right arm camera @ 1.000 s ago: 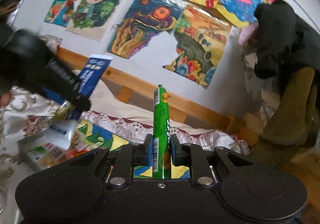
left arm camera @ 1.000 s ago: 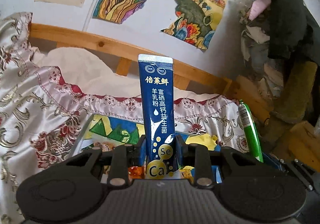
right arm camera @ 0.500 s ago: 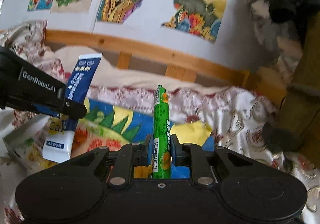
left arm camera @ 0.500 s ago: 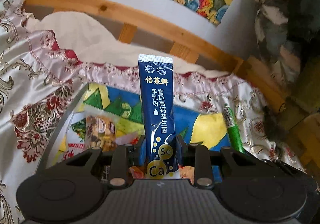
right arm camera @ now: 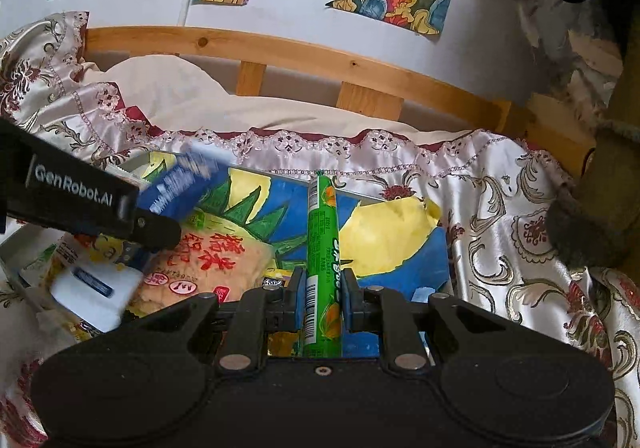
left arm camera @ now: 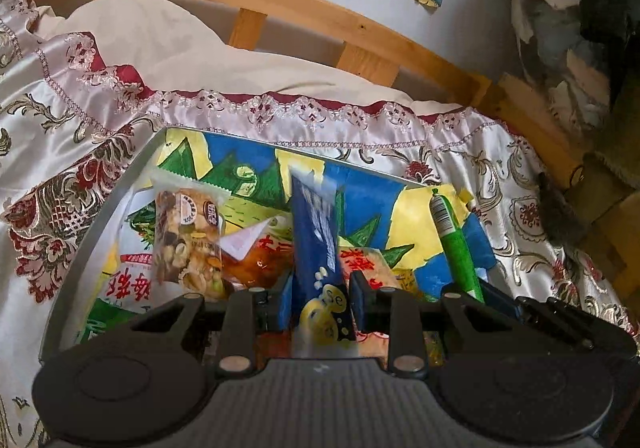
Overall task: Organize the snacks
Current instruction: 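Open left tool over the tray while right tool releases the green sausage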
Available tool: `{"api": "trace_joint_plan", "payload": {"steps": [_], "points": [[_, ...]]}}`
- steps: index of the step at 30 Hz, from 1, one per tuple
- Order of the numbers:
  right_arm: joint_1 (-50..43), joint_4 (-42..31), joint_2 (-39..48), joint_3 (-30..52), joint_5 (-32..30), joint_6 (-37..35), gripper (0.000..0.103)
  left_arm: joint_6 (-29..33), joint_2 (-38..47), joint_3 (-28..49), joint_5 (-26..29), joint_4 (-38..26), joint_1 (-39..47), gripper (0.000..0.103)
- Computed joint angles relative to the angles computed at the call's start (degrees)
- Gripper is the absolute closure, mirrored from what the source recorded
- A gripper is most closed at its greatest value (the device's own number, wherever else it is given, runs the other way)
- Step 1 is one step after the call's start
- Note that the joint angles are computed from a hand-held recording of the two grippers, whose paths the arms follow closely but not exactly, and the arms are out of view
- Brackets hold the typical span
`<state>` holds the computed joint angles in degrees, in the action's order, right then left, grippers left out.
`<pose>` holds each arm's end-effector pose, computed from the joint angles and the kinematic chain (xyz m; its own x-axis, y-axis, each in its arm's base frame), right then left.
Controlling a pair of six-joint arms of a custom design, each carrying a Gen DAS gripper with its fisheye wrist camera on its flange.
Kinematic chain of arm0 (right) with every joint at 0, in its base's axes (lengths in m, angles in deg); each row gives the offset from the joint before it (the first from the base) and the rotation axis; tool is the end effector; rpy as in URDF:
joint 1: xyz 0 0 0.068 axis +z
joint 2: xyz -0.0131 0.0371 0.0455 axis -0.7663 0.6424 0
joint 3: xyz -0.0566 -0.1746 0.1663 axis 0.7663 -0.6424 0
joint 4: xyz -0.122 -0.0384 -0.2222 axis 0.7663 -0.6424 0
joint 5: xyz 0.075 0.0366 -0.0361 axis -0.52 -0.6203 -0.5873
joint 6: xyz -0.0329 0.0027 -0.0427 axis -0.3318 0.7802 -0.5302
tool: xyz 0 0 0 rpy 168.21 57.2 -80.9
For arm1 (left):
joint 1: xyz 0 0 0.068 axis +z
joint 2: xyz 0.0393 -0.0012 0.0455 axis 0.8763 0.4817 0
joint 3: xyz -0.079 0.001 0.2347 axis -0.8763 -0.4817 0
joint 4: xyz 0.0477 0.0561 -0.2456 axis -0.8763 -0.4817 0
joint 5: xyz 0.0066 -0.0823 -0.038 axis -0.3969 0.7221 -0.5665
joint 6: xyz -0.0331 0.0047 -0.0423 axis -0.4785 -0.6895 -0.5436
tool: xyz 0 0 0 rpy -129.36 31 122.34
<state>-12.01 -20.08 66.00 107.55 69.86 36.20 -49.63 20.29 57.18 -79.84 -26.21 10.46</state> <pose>0.2126 0.1500 0.0410 -0.4091 -0.3707 -0.8338 -0.3581 0.9057 -0.2270 0.1823 -0.1938 0.0614 -0.6102 -0.3510 -0.7102 -0.1100 0.9254 -0.3628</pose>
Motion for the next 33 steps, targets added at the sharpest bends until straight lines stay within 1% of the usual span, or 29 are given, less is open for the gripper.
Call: {"api": "trace_joint_plan", "payload": {"steps": [7,10,14,16,17,18,19,20,22,23,24,25,27,28,29,31,33], "points": [[-0.98,-2.94,0.40,1.37,-1.98,1.56,0.084,1.17,0.38,-0.49,1.42,1.74,0.96,0.071],[-0.79,-2.75,0.82,1.49,-1.57,1.79,0.084,1.19,0.47,-0.65,1.86,2.19,1.18,0.071],[-1.30,-3.50,0.47,1.51,-2.39,2.63,0.081,1.40,0.64,-0.50,1.54,2.00,0.93,0.070],[-1.38,-3.67,0.15,1.35,-2.55,3.10,0.079,1.21,0.30,-0.54,1.35,1.59,0.74,0.066],[-1.27,-3.78,-0.14,1.23,-2.45,3.28,0.077,1.12,0.07,-0.70,1.30,1.70,0.62,0.062],[-1.25,-3.91,-0.52,1.08,-2.50,3.40,0.073,1.01,-0.32,-1.02,1.38,1.93,0.51,0.059],[-1.17,-3.99,-1.04,0.82,-2.47,3.58,0.069,0.86,-0.78,-1.24,1.28,1.85,0.33,0.057],[-1.04,-4.12,-1.65,0.52,-2.24,3.87,0.067,0.63,-1.34,-1.41,0.84,1.48,0.04,0.055],[-0.95,-4.72,-3.53,-0.33,-1.97,4.81,0.058,0.04,-2.76,-1.82,-0.16,0.41,-0.55,0.049],[-0.91,-4.91,-4.59,-0.88,-1.76,5.32,0.056,-0.39,-3.73,-2.07,-0.84,-0.39,-0.93,0.043],[-0.99,-5.50,-6.19,-1.54,-1.72,5.75,0.052,-0.84,-4.75,-2.25,-1.69,-1.35,-1.33,0.039],[-1.07,-6.07,-7.56,-2.01,-1.67,6.02,0.047,-1.44,-6.15,-2.36,-2.91,-2.90,-1.94,0.037],[-1.03,-6.79,-10.78,-3.48,-1.35,6.75,0.040,-2.29,-8.62,-2.46,-5.17,-5.65,-3.08,0.027],[-0.99,-7.48,-12.77,-4.28,-1.18,7.23,0.036,-2.72,-10.09,-2.41,-6.68,-7.39,-3.82,0.024],[-1.09,-8.23,-14.78,-5.08,-1.22,7.60,0.035,-3.12,-11.32,-2.41,-8.07,-8.80,-4.52,0.018],[-1.25,-10.04,-18.71,-6.42,-1.63,8.16,0.029,-4.13,-14.14,-2.18,-11.65,-12.60,-6.43,0.013],[-1.02,-11.86,-23.08,-7.94,-1.57,8.68,0.025,-5.53,-16.46,-1.09,-14.20,-17.39,-7.90,0.005]]}}
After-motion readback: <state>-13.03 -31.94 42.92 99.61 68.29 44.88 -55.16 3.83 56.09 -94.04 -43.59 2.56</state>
